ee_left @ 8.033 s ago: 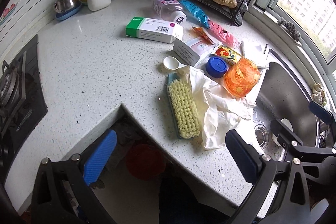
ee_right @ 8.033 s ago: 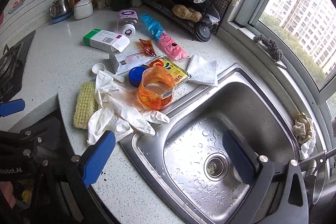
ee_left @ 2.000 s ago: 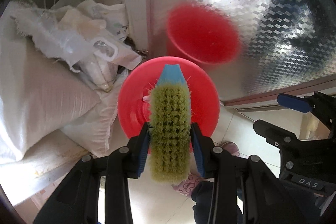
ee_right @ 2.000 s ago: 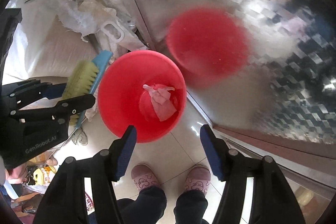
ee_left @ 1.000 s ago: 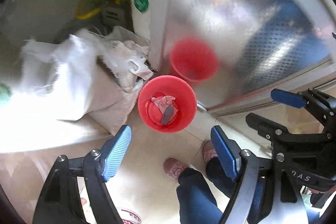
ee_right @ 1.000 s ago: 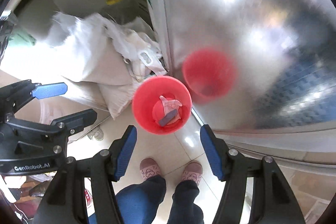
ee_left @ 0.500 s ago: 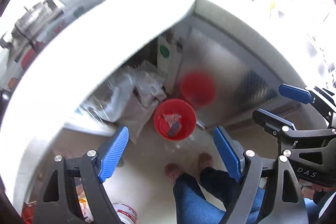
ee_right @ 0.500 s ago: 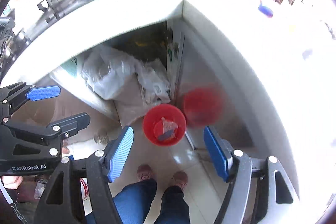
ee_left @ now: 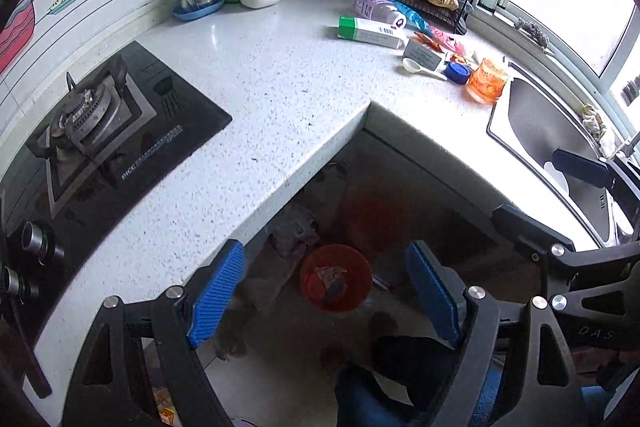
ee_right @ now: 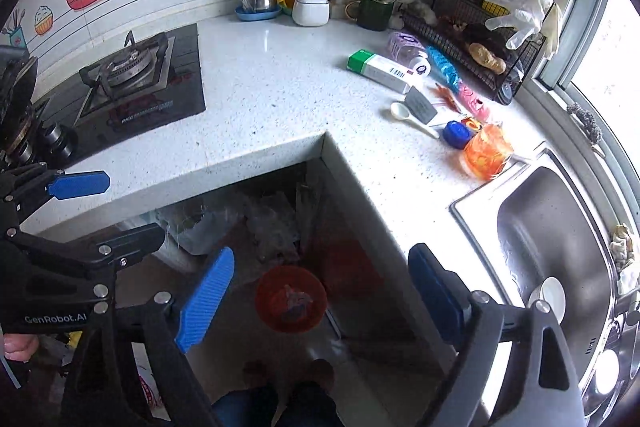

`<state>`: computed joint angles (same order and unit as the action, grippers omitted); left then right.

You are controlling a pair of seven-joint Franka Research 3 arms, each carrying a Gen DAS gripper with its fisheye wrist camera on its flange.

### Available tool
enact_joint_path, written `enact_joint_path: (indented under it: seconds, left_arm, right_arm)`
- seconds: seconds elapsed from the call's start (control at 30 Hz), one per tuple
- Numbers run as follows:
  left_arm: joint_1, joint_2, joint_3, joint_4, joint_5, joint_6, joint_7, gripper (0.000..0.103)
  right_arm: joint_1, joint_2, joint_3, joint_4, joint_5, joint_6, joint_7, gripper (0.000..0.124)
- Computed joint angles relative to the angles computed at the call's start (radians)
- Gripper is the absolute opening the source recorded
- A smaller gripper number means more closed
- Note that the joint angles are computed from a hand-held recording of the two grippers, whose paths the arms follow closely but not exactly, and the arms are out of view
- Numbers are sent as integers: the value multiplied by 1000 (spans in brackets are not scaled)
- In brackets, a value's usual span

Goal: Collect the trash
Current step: 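Raise both open tools back up to the counter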

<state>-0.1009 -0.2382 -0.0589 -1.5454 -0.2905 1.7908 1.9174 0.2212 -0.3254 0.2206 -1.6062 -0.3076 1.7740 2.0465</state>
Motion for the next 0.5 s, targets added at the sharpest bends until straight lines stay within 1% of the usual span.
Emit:
enact_joint_path:
  seconds: [0.1,0.2,0.33,0.43,0.5]
  left_arm:
    - [-3,53,-6,82,-12,-19,-1,82]
    - [-5,110,-26,168,-10,-25,5,82]
    - [-14,199,-66,285,12,-16,-1,82]
    - [-27,289,-103,402,40,-31,-19,82]
    - [-42,363,-129,502,63,-57,-33,82]
  right_arm:
    - [-9,20,1,47,-26,-14,3,89]
    - [-16,38,-7,77,-47,-12,8,89]
    - [-33,52,-30,100,-63,2,18,89]
    - [-49,61,-52,114,-65,7,19,89]
    - [-63,68,-68,122,-68,12,13,89]
